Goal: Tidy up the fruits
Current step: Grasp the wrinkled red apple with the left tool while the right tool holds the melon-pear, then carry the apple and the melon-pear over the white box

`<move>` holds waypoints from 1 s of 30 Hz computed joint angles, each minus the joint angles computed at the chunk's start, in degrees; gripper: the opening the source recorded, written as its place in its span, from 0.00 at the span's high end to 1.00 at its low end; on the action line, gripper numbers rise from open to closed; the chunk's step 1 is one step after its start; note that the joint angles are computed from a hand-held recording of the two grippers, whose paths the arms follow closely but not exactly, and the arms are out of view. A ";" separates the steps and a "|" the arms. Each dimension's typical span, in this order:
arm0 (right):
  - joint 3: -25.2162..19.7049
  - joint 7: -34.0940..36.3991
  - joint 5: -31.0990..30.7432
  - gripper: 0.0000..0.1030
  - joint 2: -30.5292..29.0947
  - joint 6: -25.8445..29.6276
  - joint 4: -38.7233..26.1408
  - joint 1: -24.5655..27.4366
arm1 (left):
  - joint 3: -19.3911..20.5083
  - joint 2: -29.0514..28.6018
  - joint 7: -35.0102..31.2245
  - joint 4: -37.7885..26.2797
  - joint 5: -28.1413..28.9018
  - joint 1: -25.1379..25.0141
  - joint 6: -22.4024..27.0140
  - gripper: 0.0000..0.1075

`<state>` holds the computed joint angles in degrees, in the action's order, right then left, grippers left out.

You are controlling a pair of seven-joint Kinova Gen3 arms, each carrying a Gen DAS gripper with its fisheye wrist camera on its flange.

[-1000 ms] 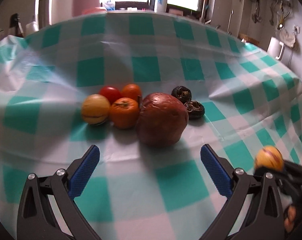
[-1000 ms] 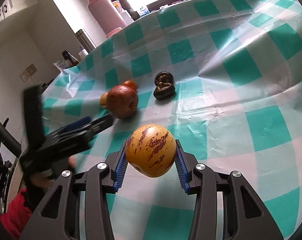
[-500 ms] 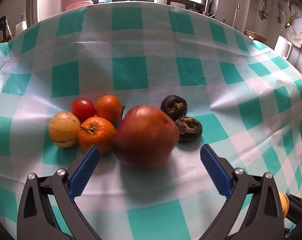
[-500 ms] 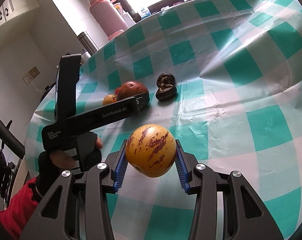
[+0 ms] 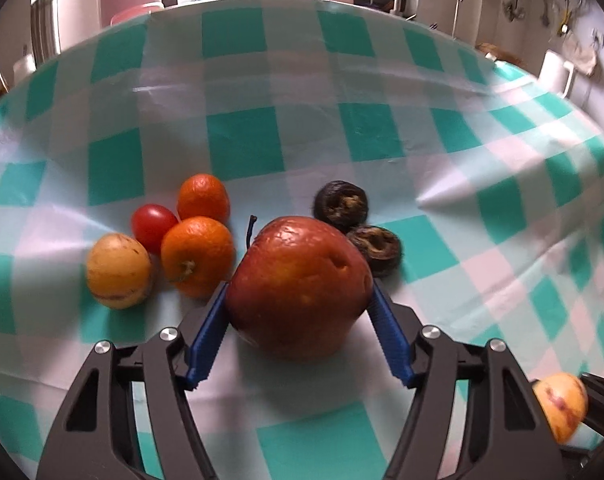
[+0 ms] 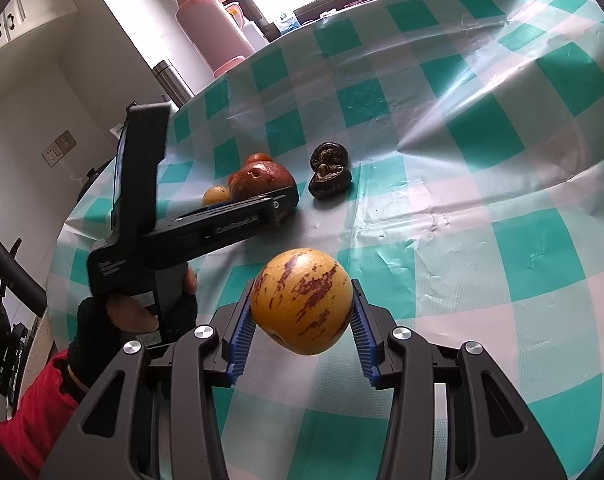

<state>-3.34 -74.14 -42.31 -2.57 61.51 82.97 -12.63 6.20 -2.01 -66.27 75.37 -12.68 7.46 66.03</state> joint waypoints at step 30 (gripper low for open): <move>-0.21 -0.94 1.12 0.57 -0.11 -0.85 0.41 -0.19 | -0.89 -12.52 -0.30 11.33 9.61 -4.36 -4.74 0.39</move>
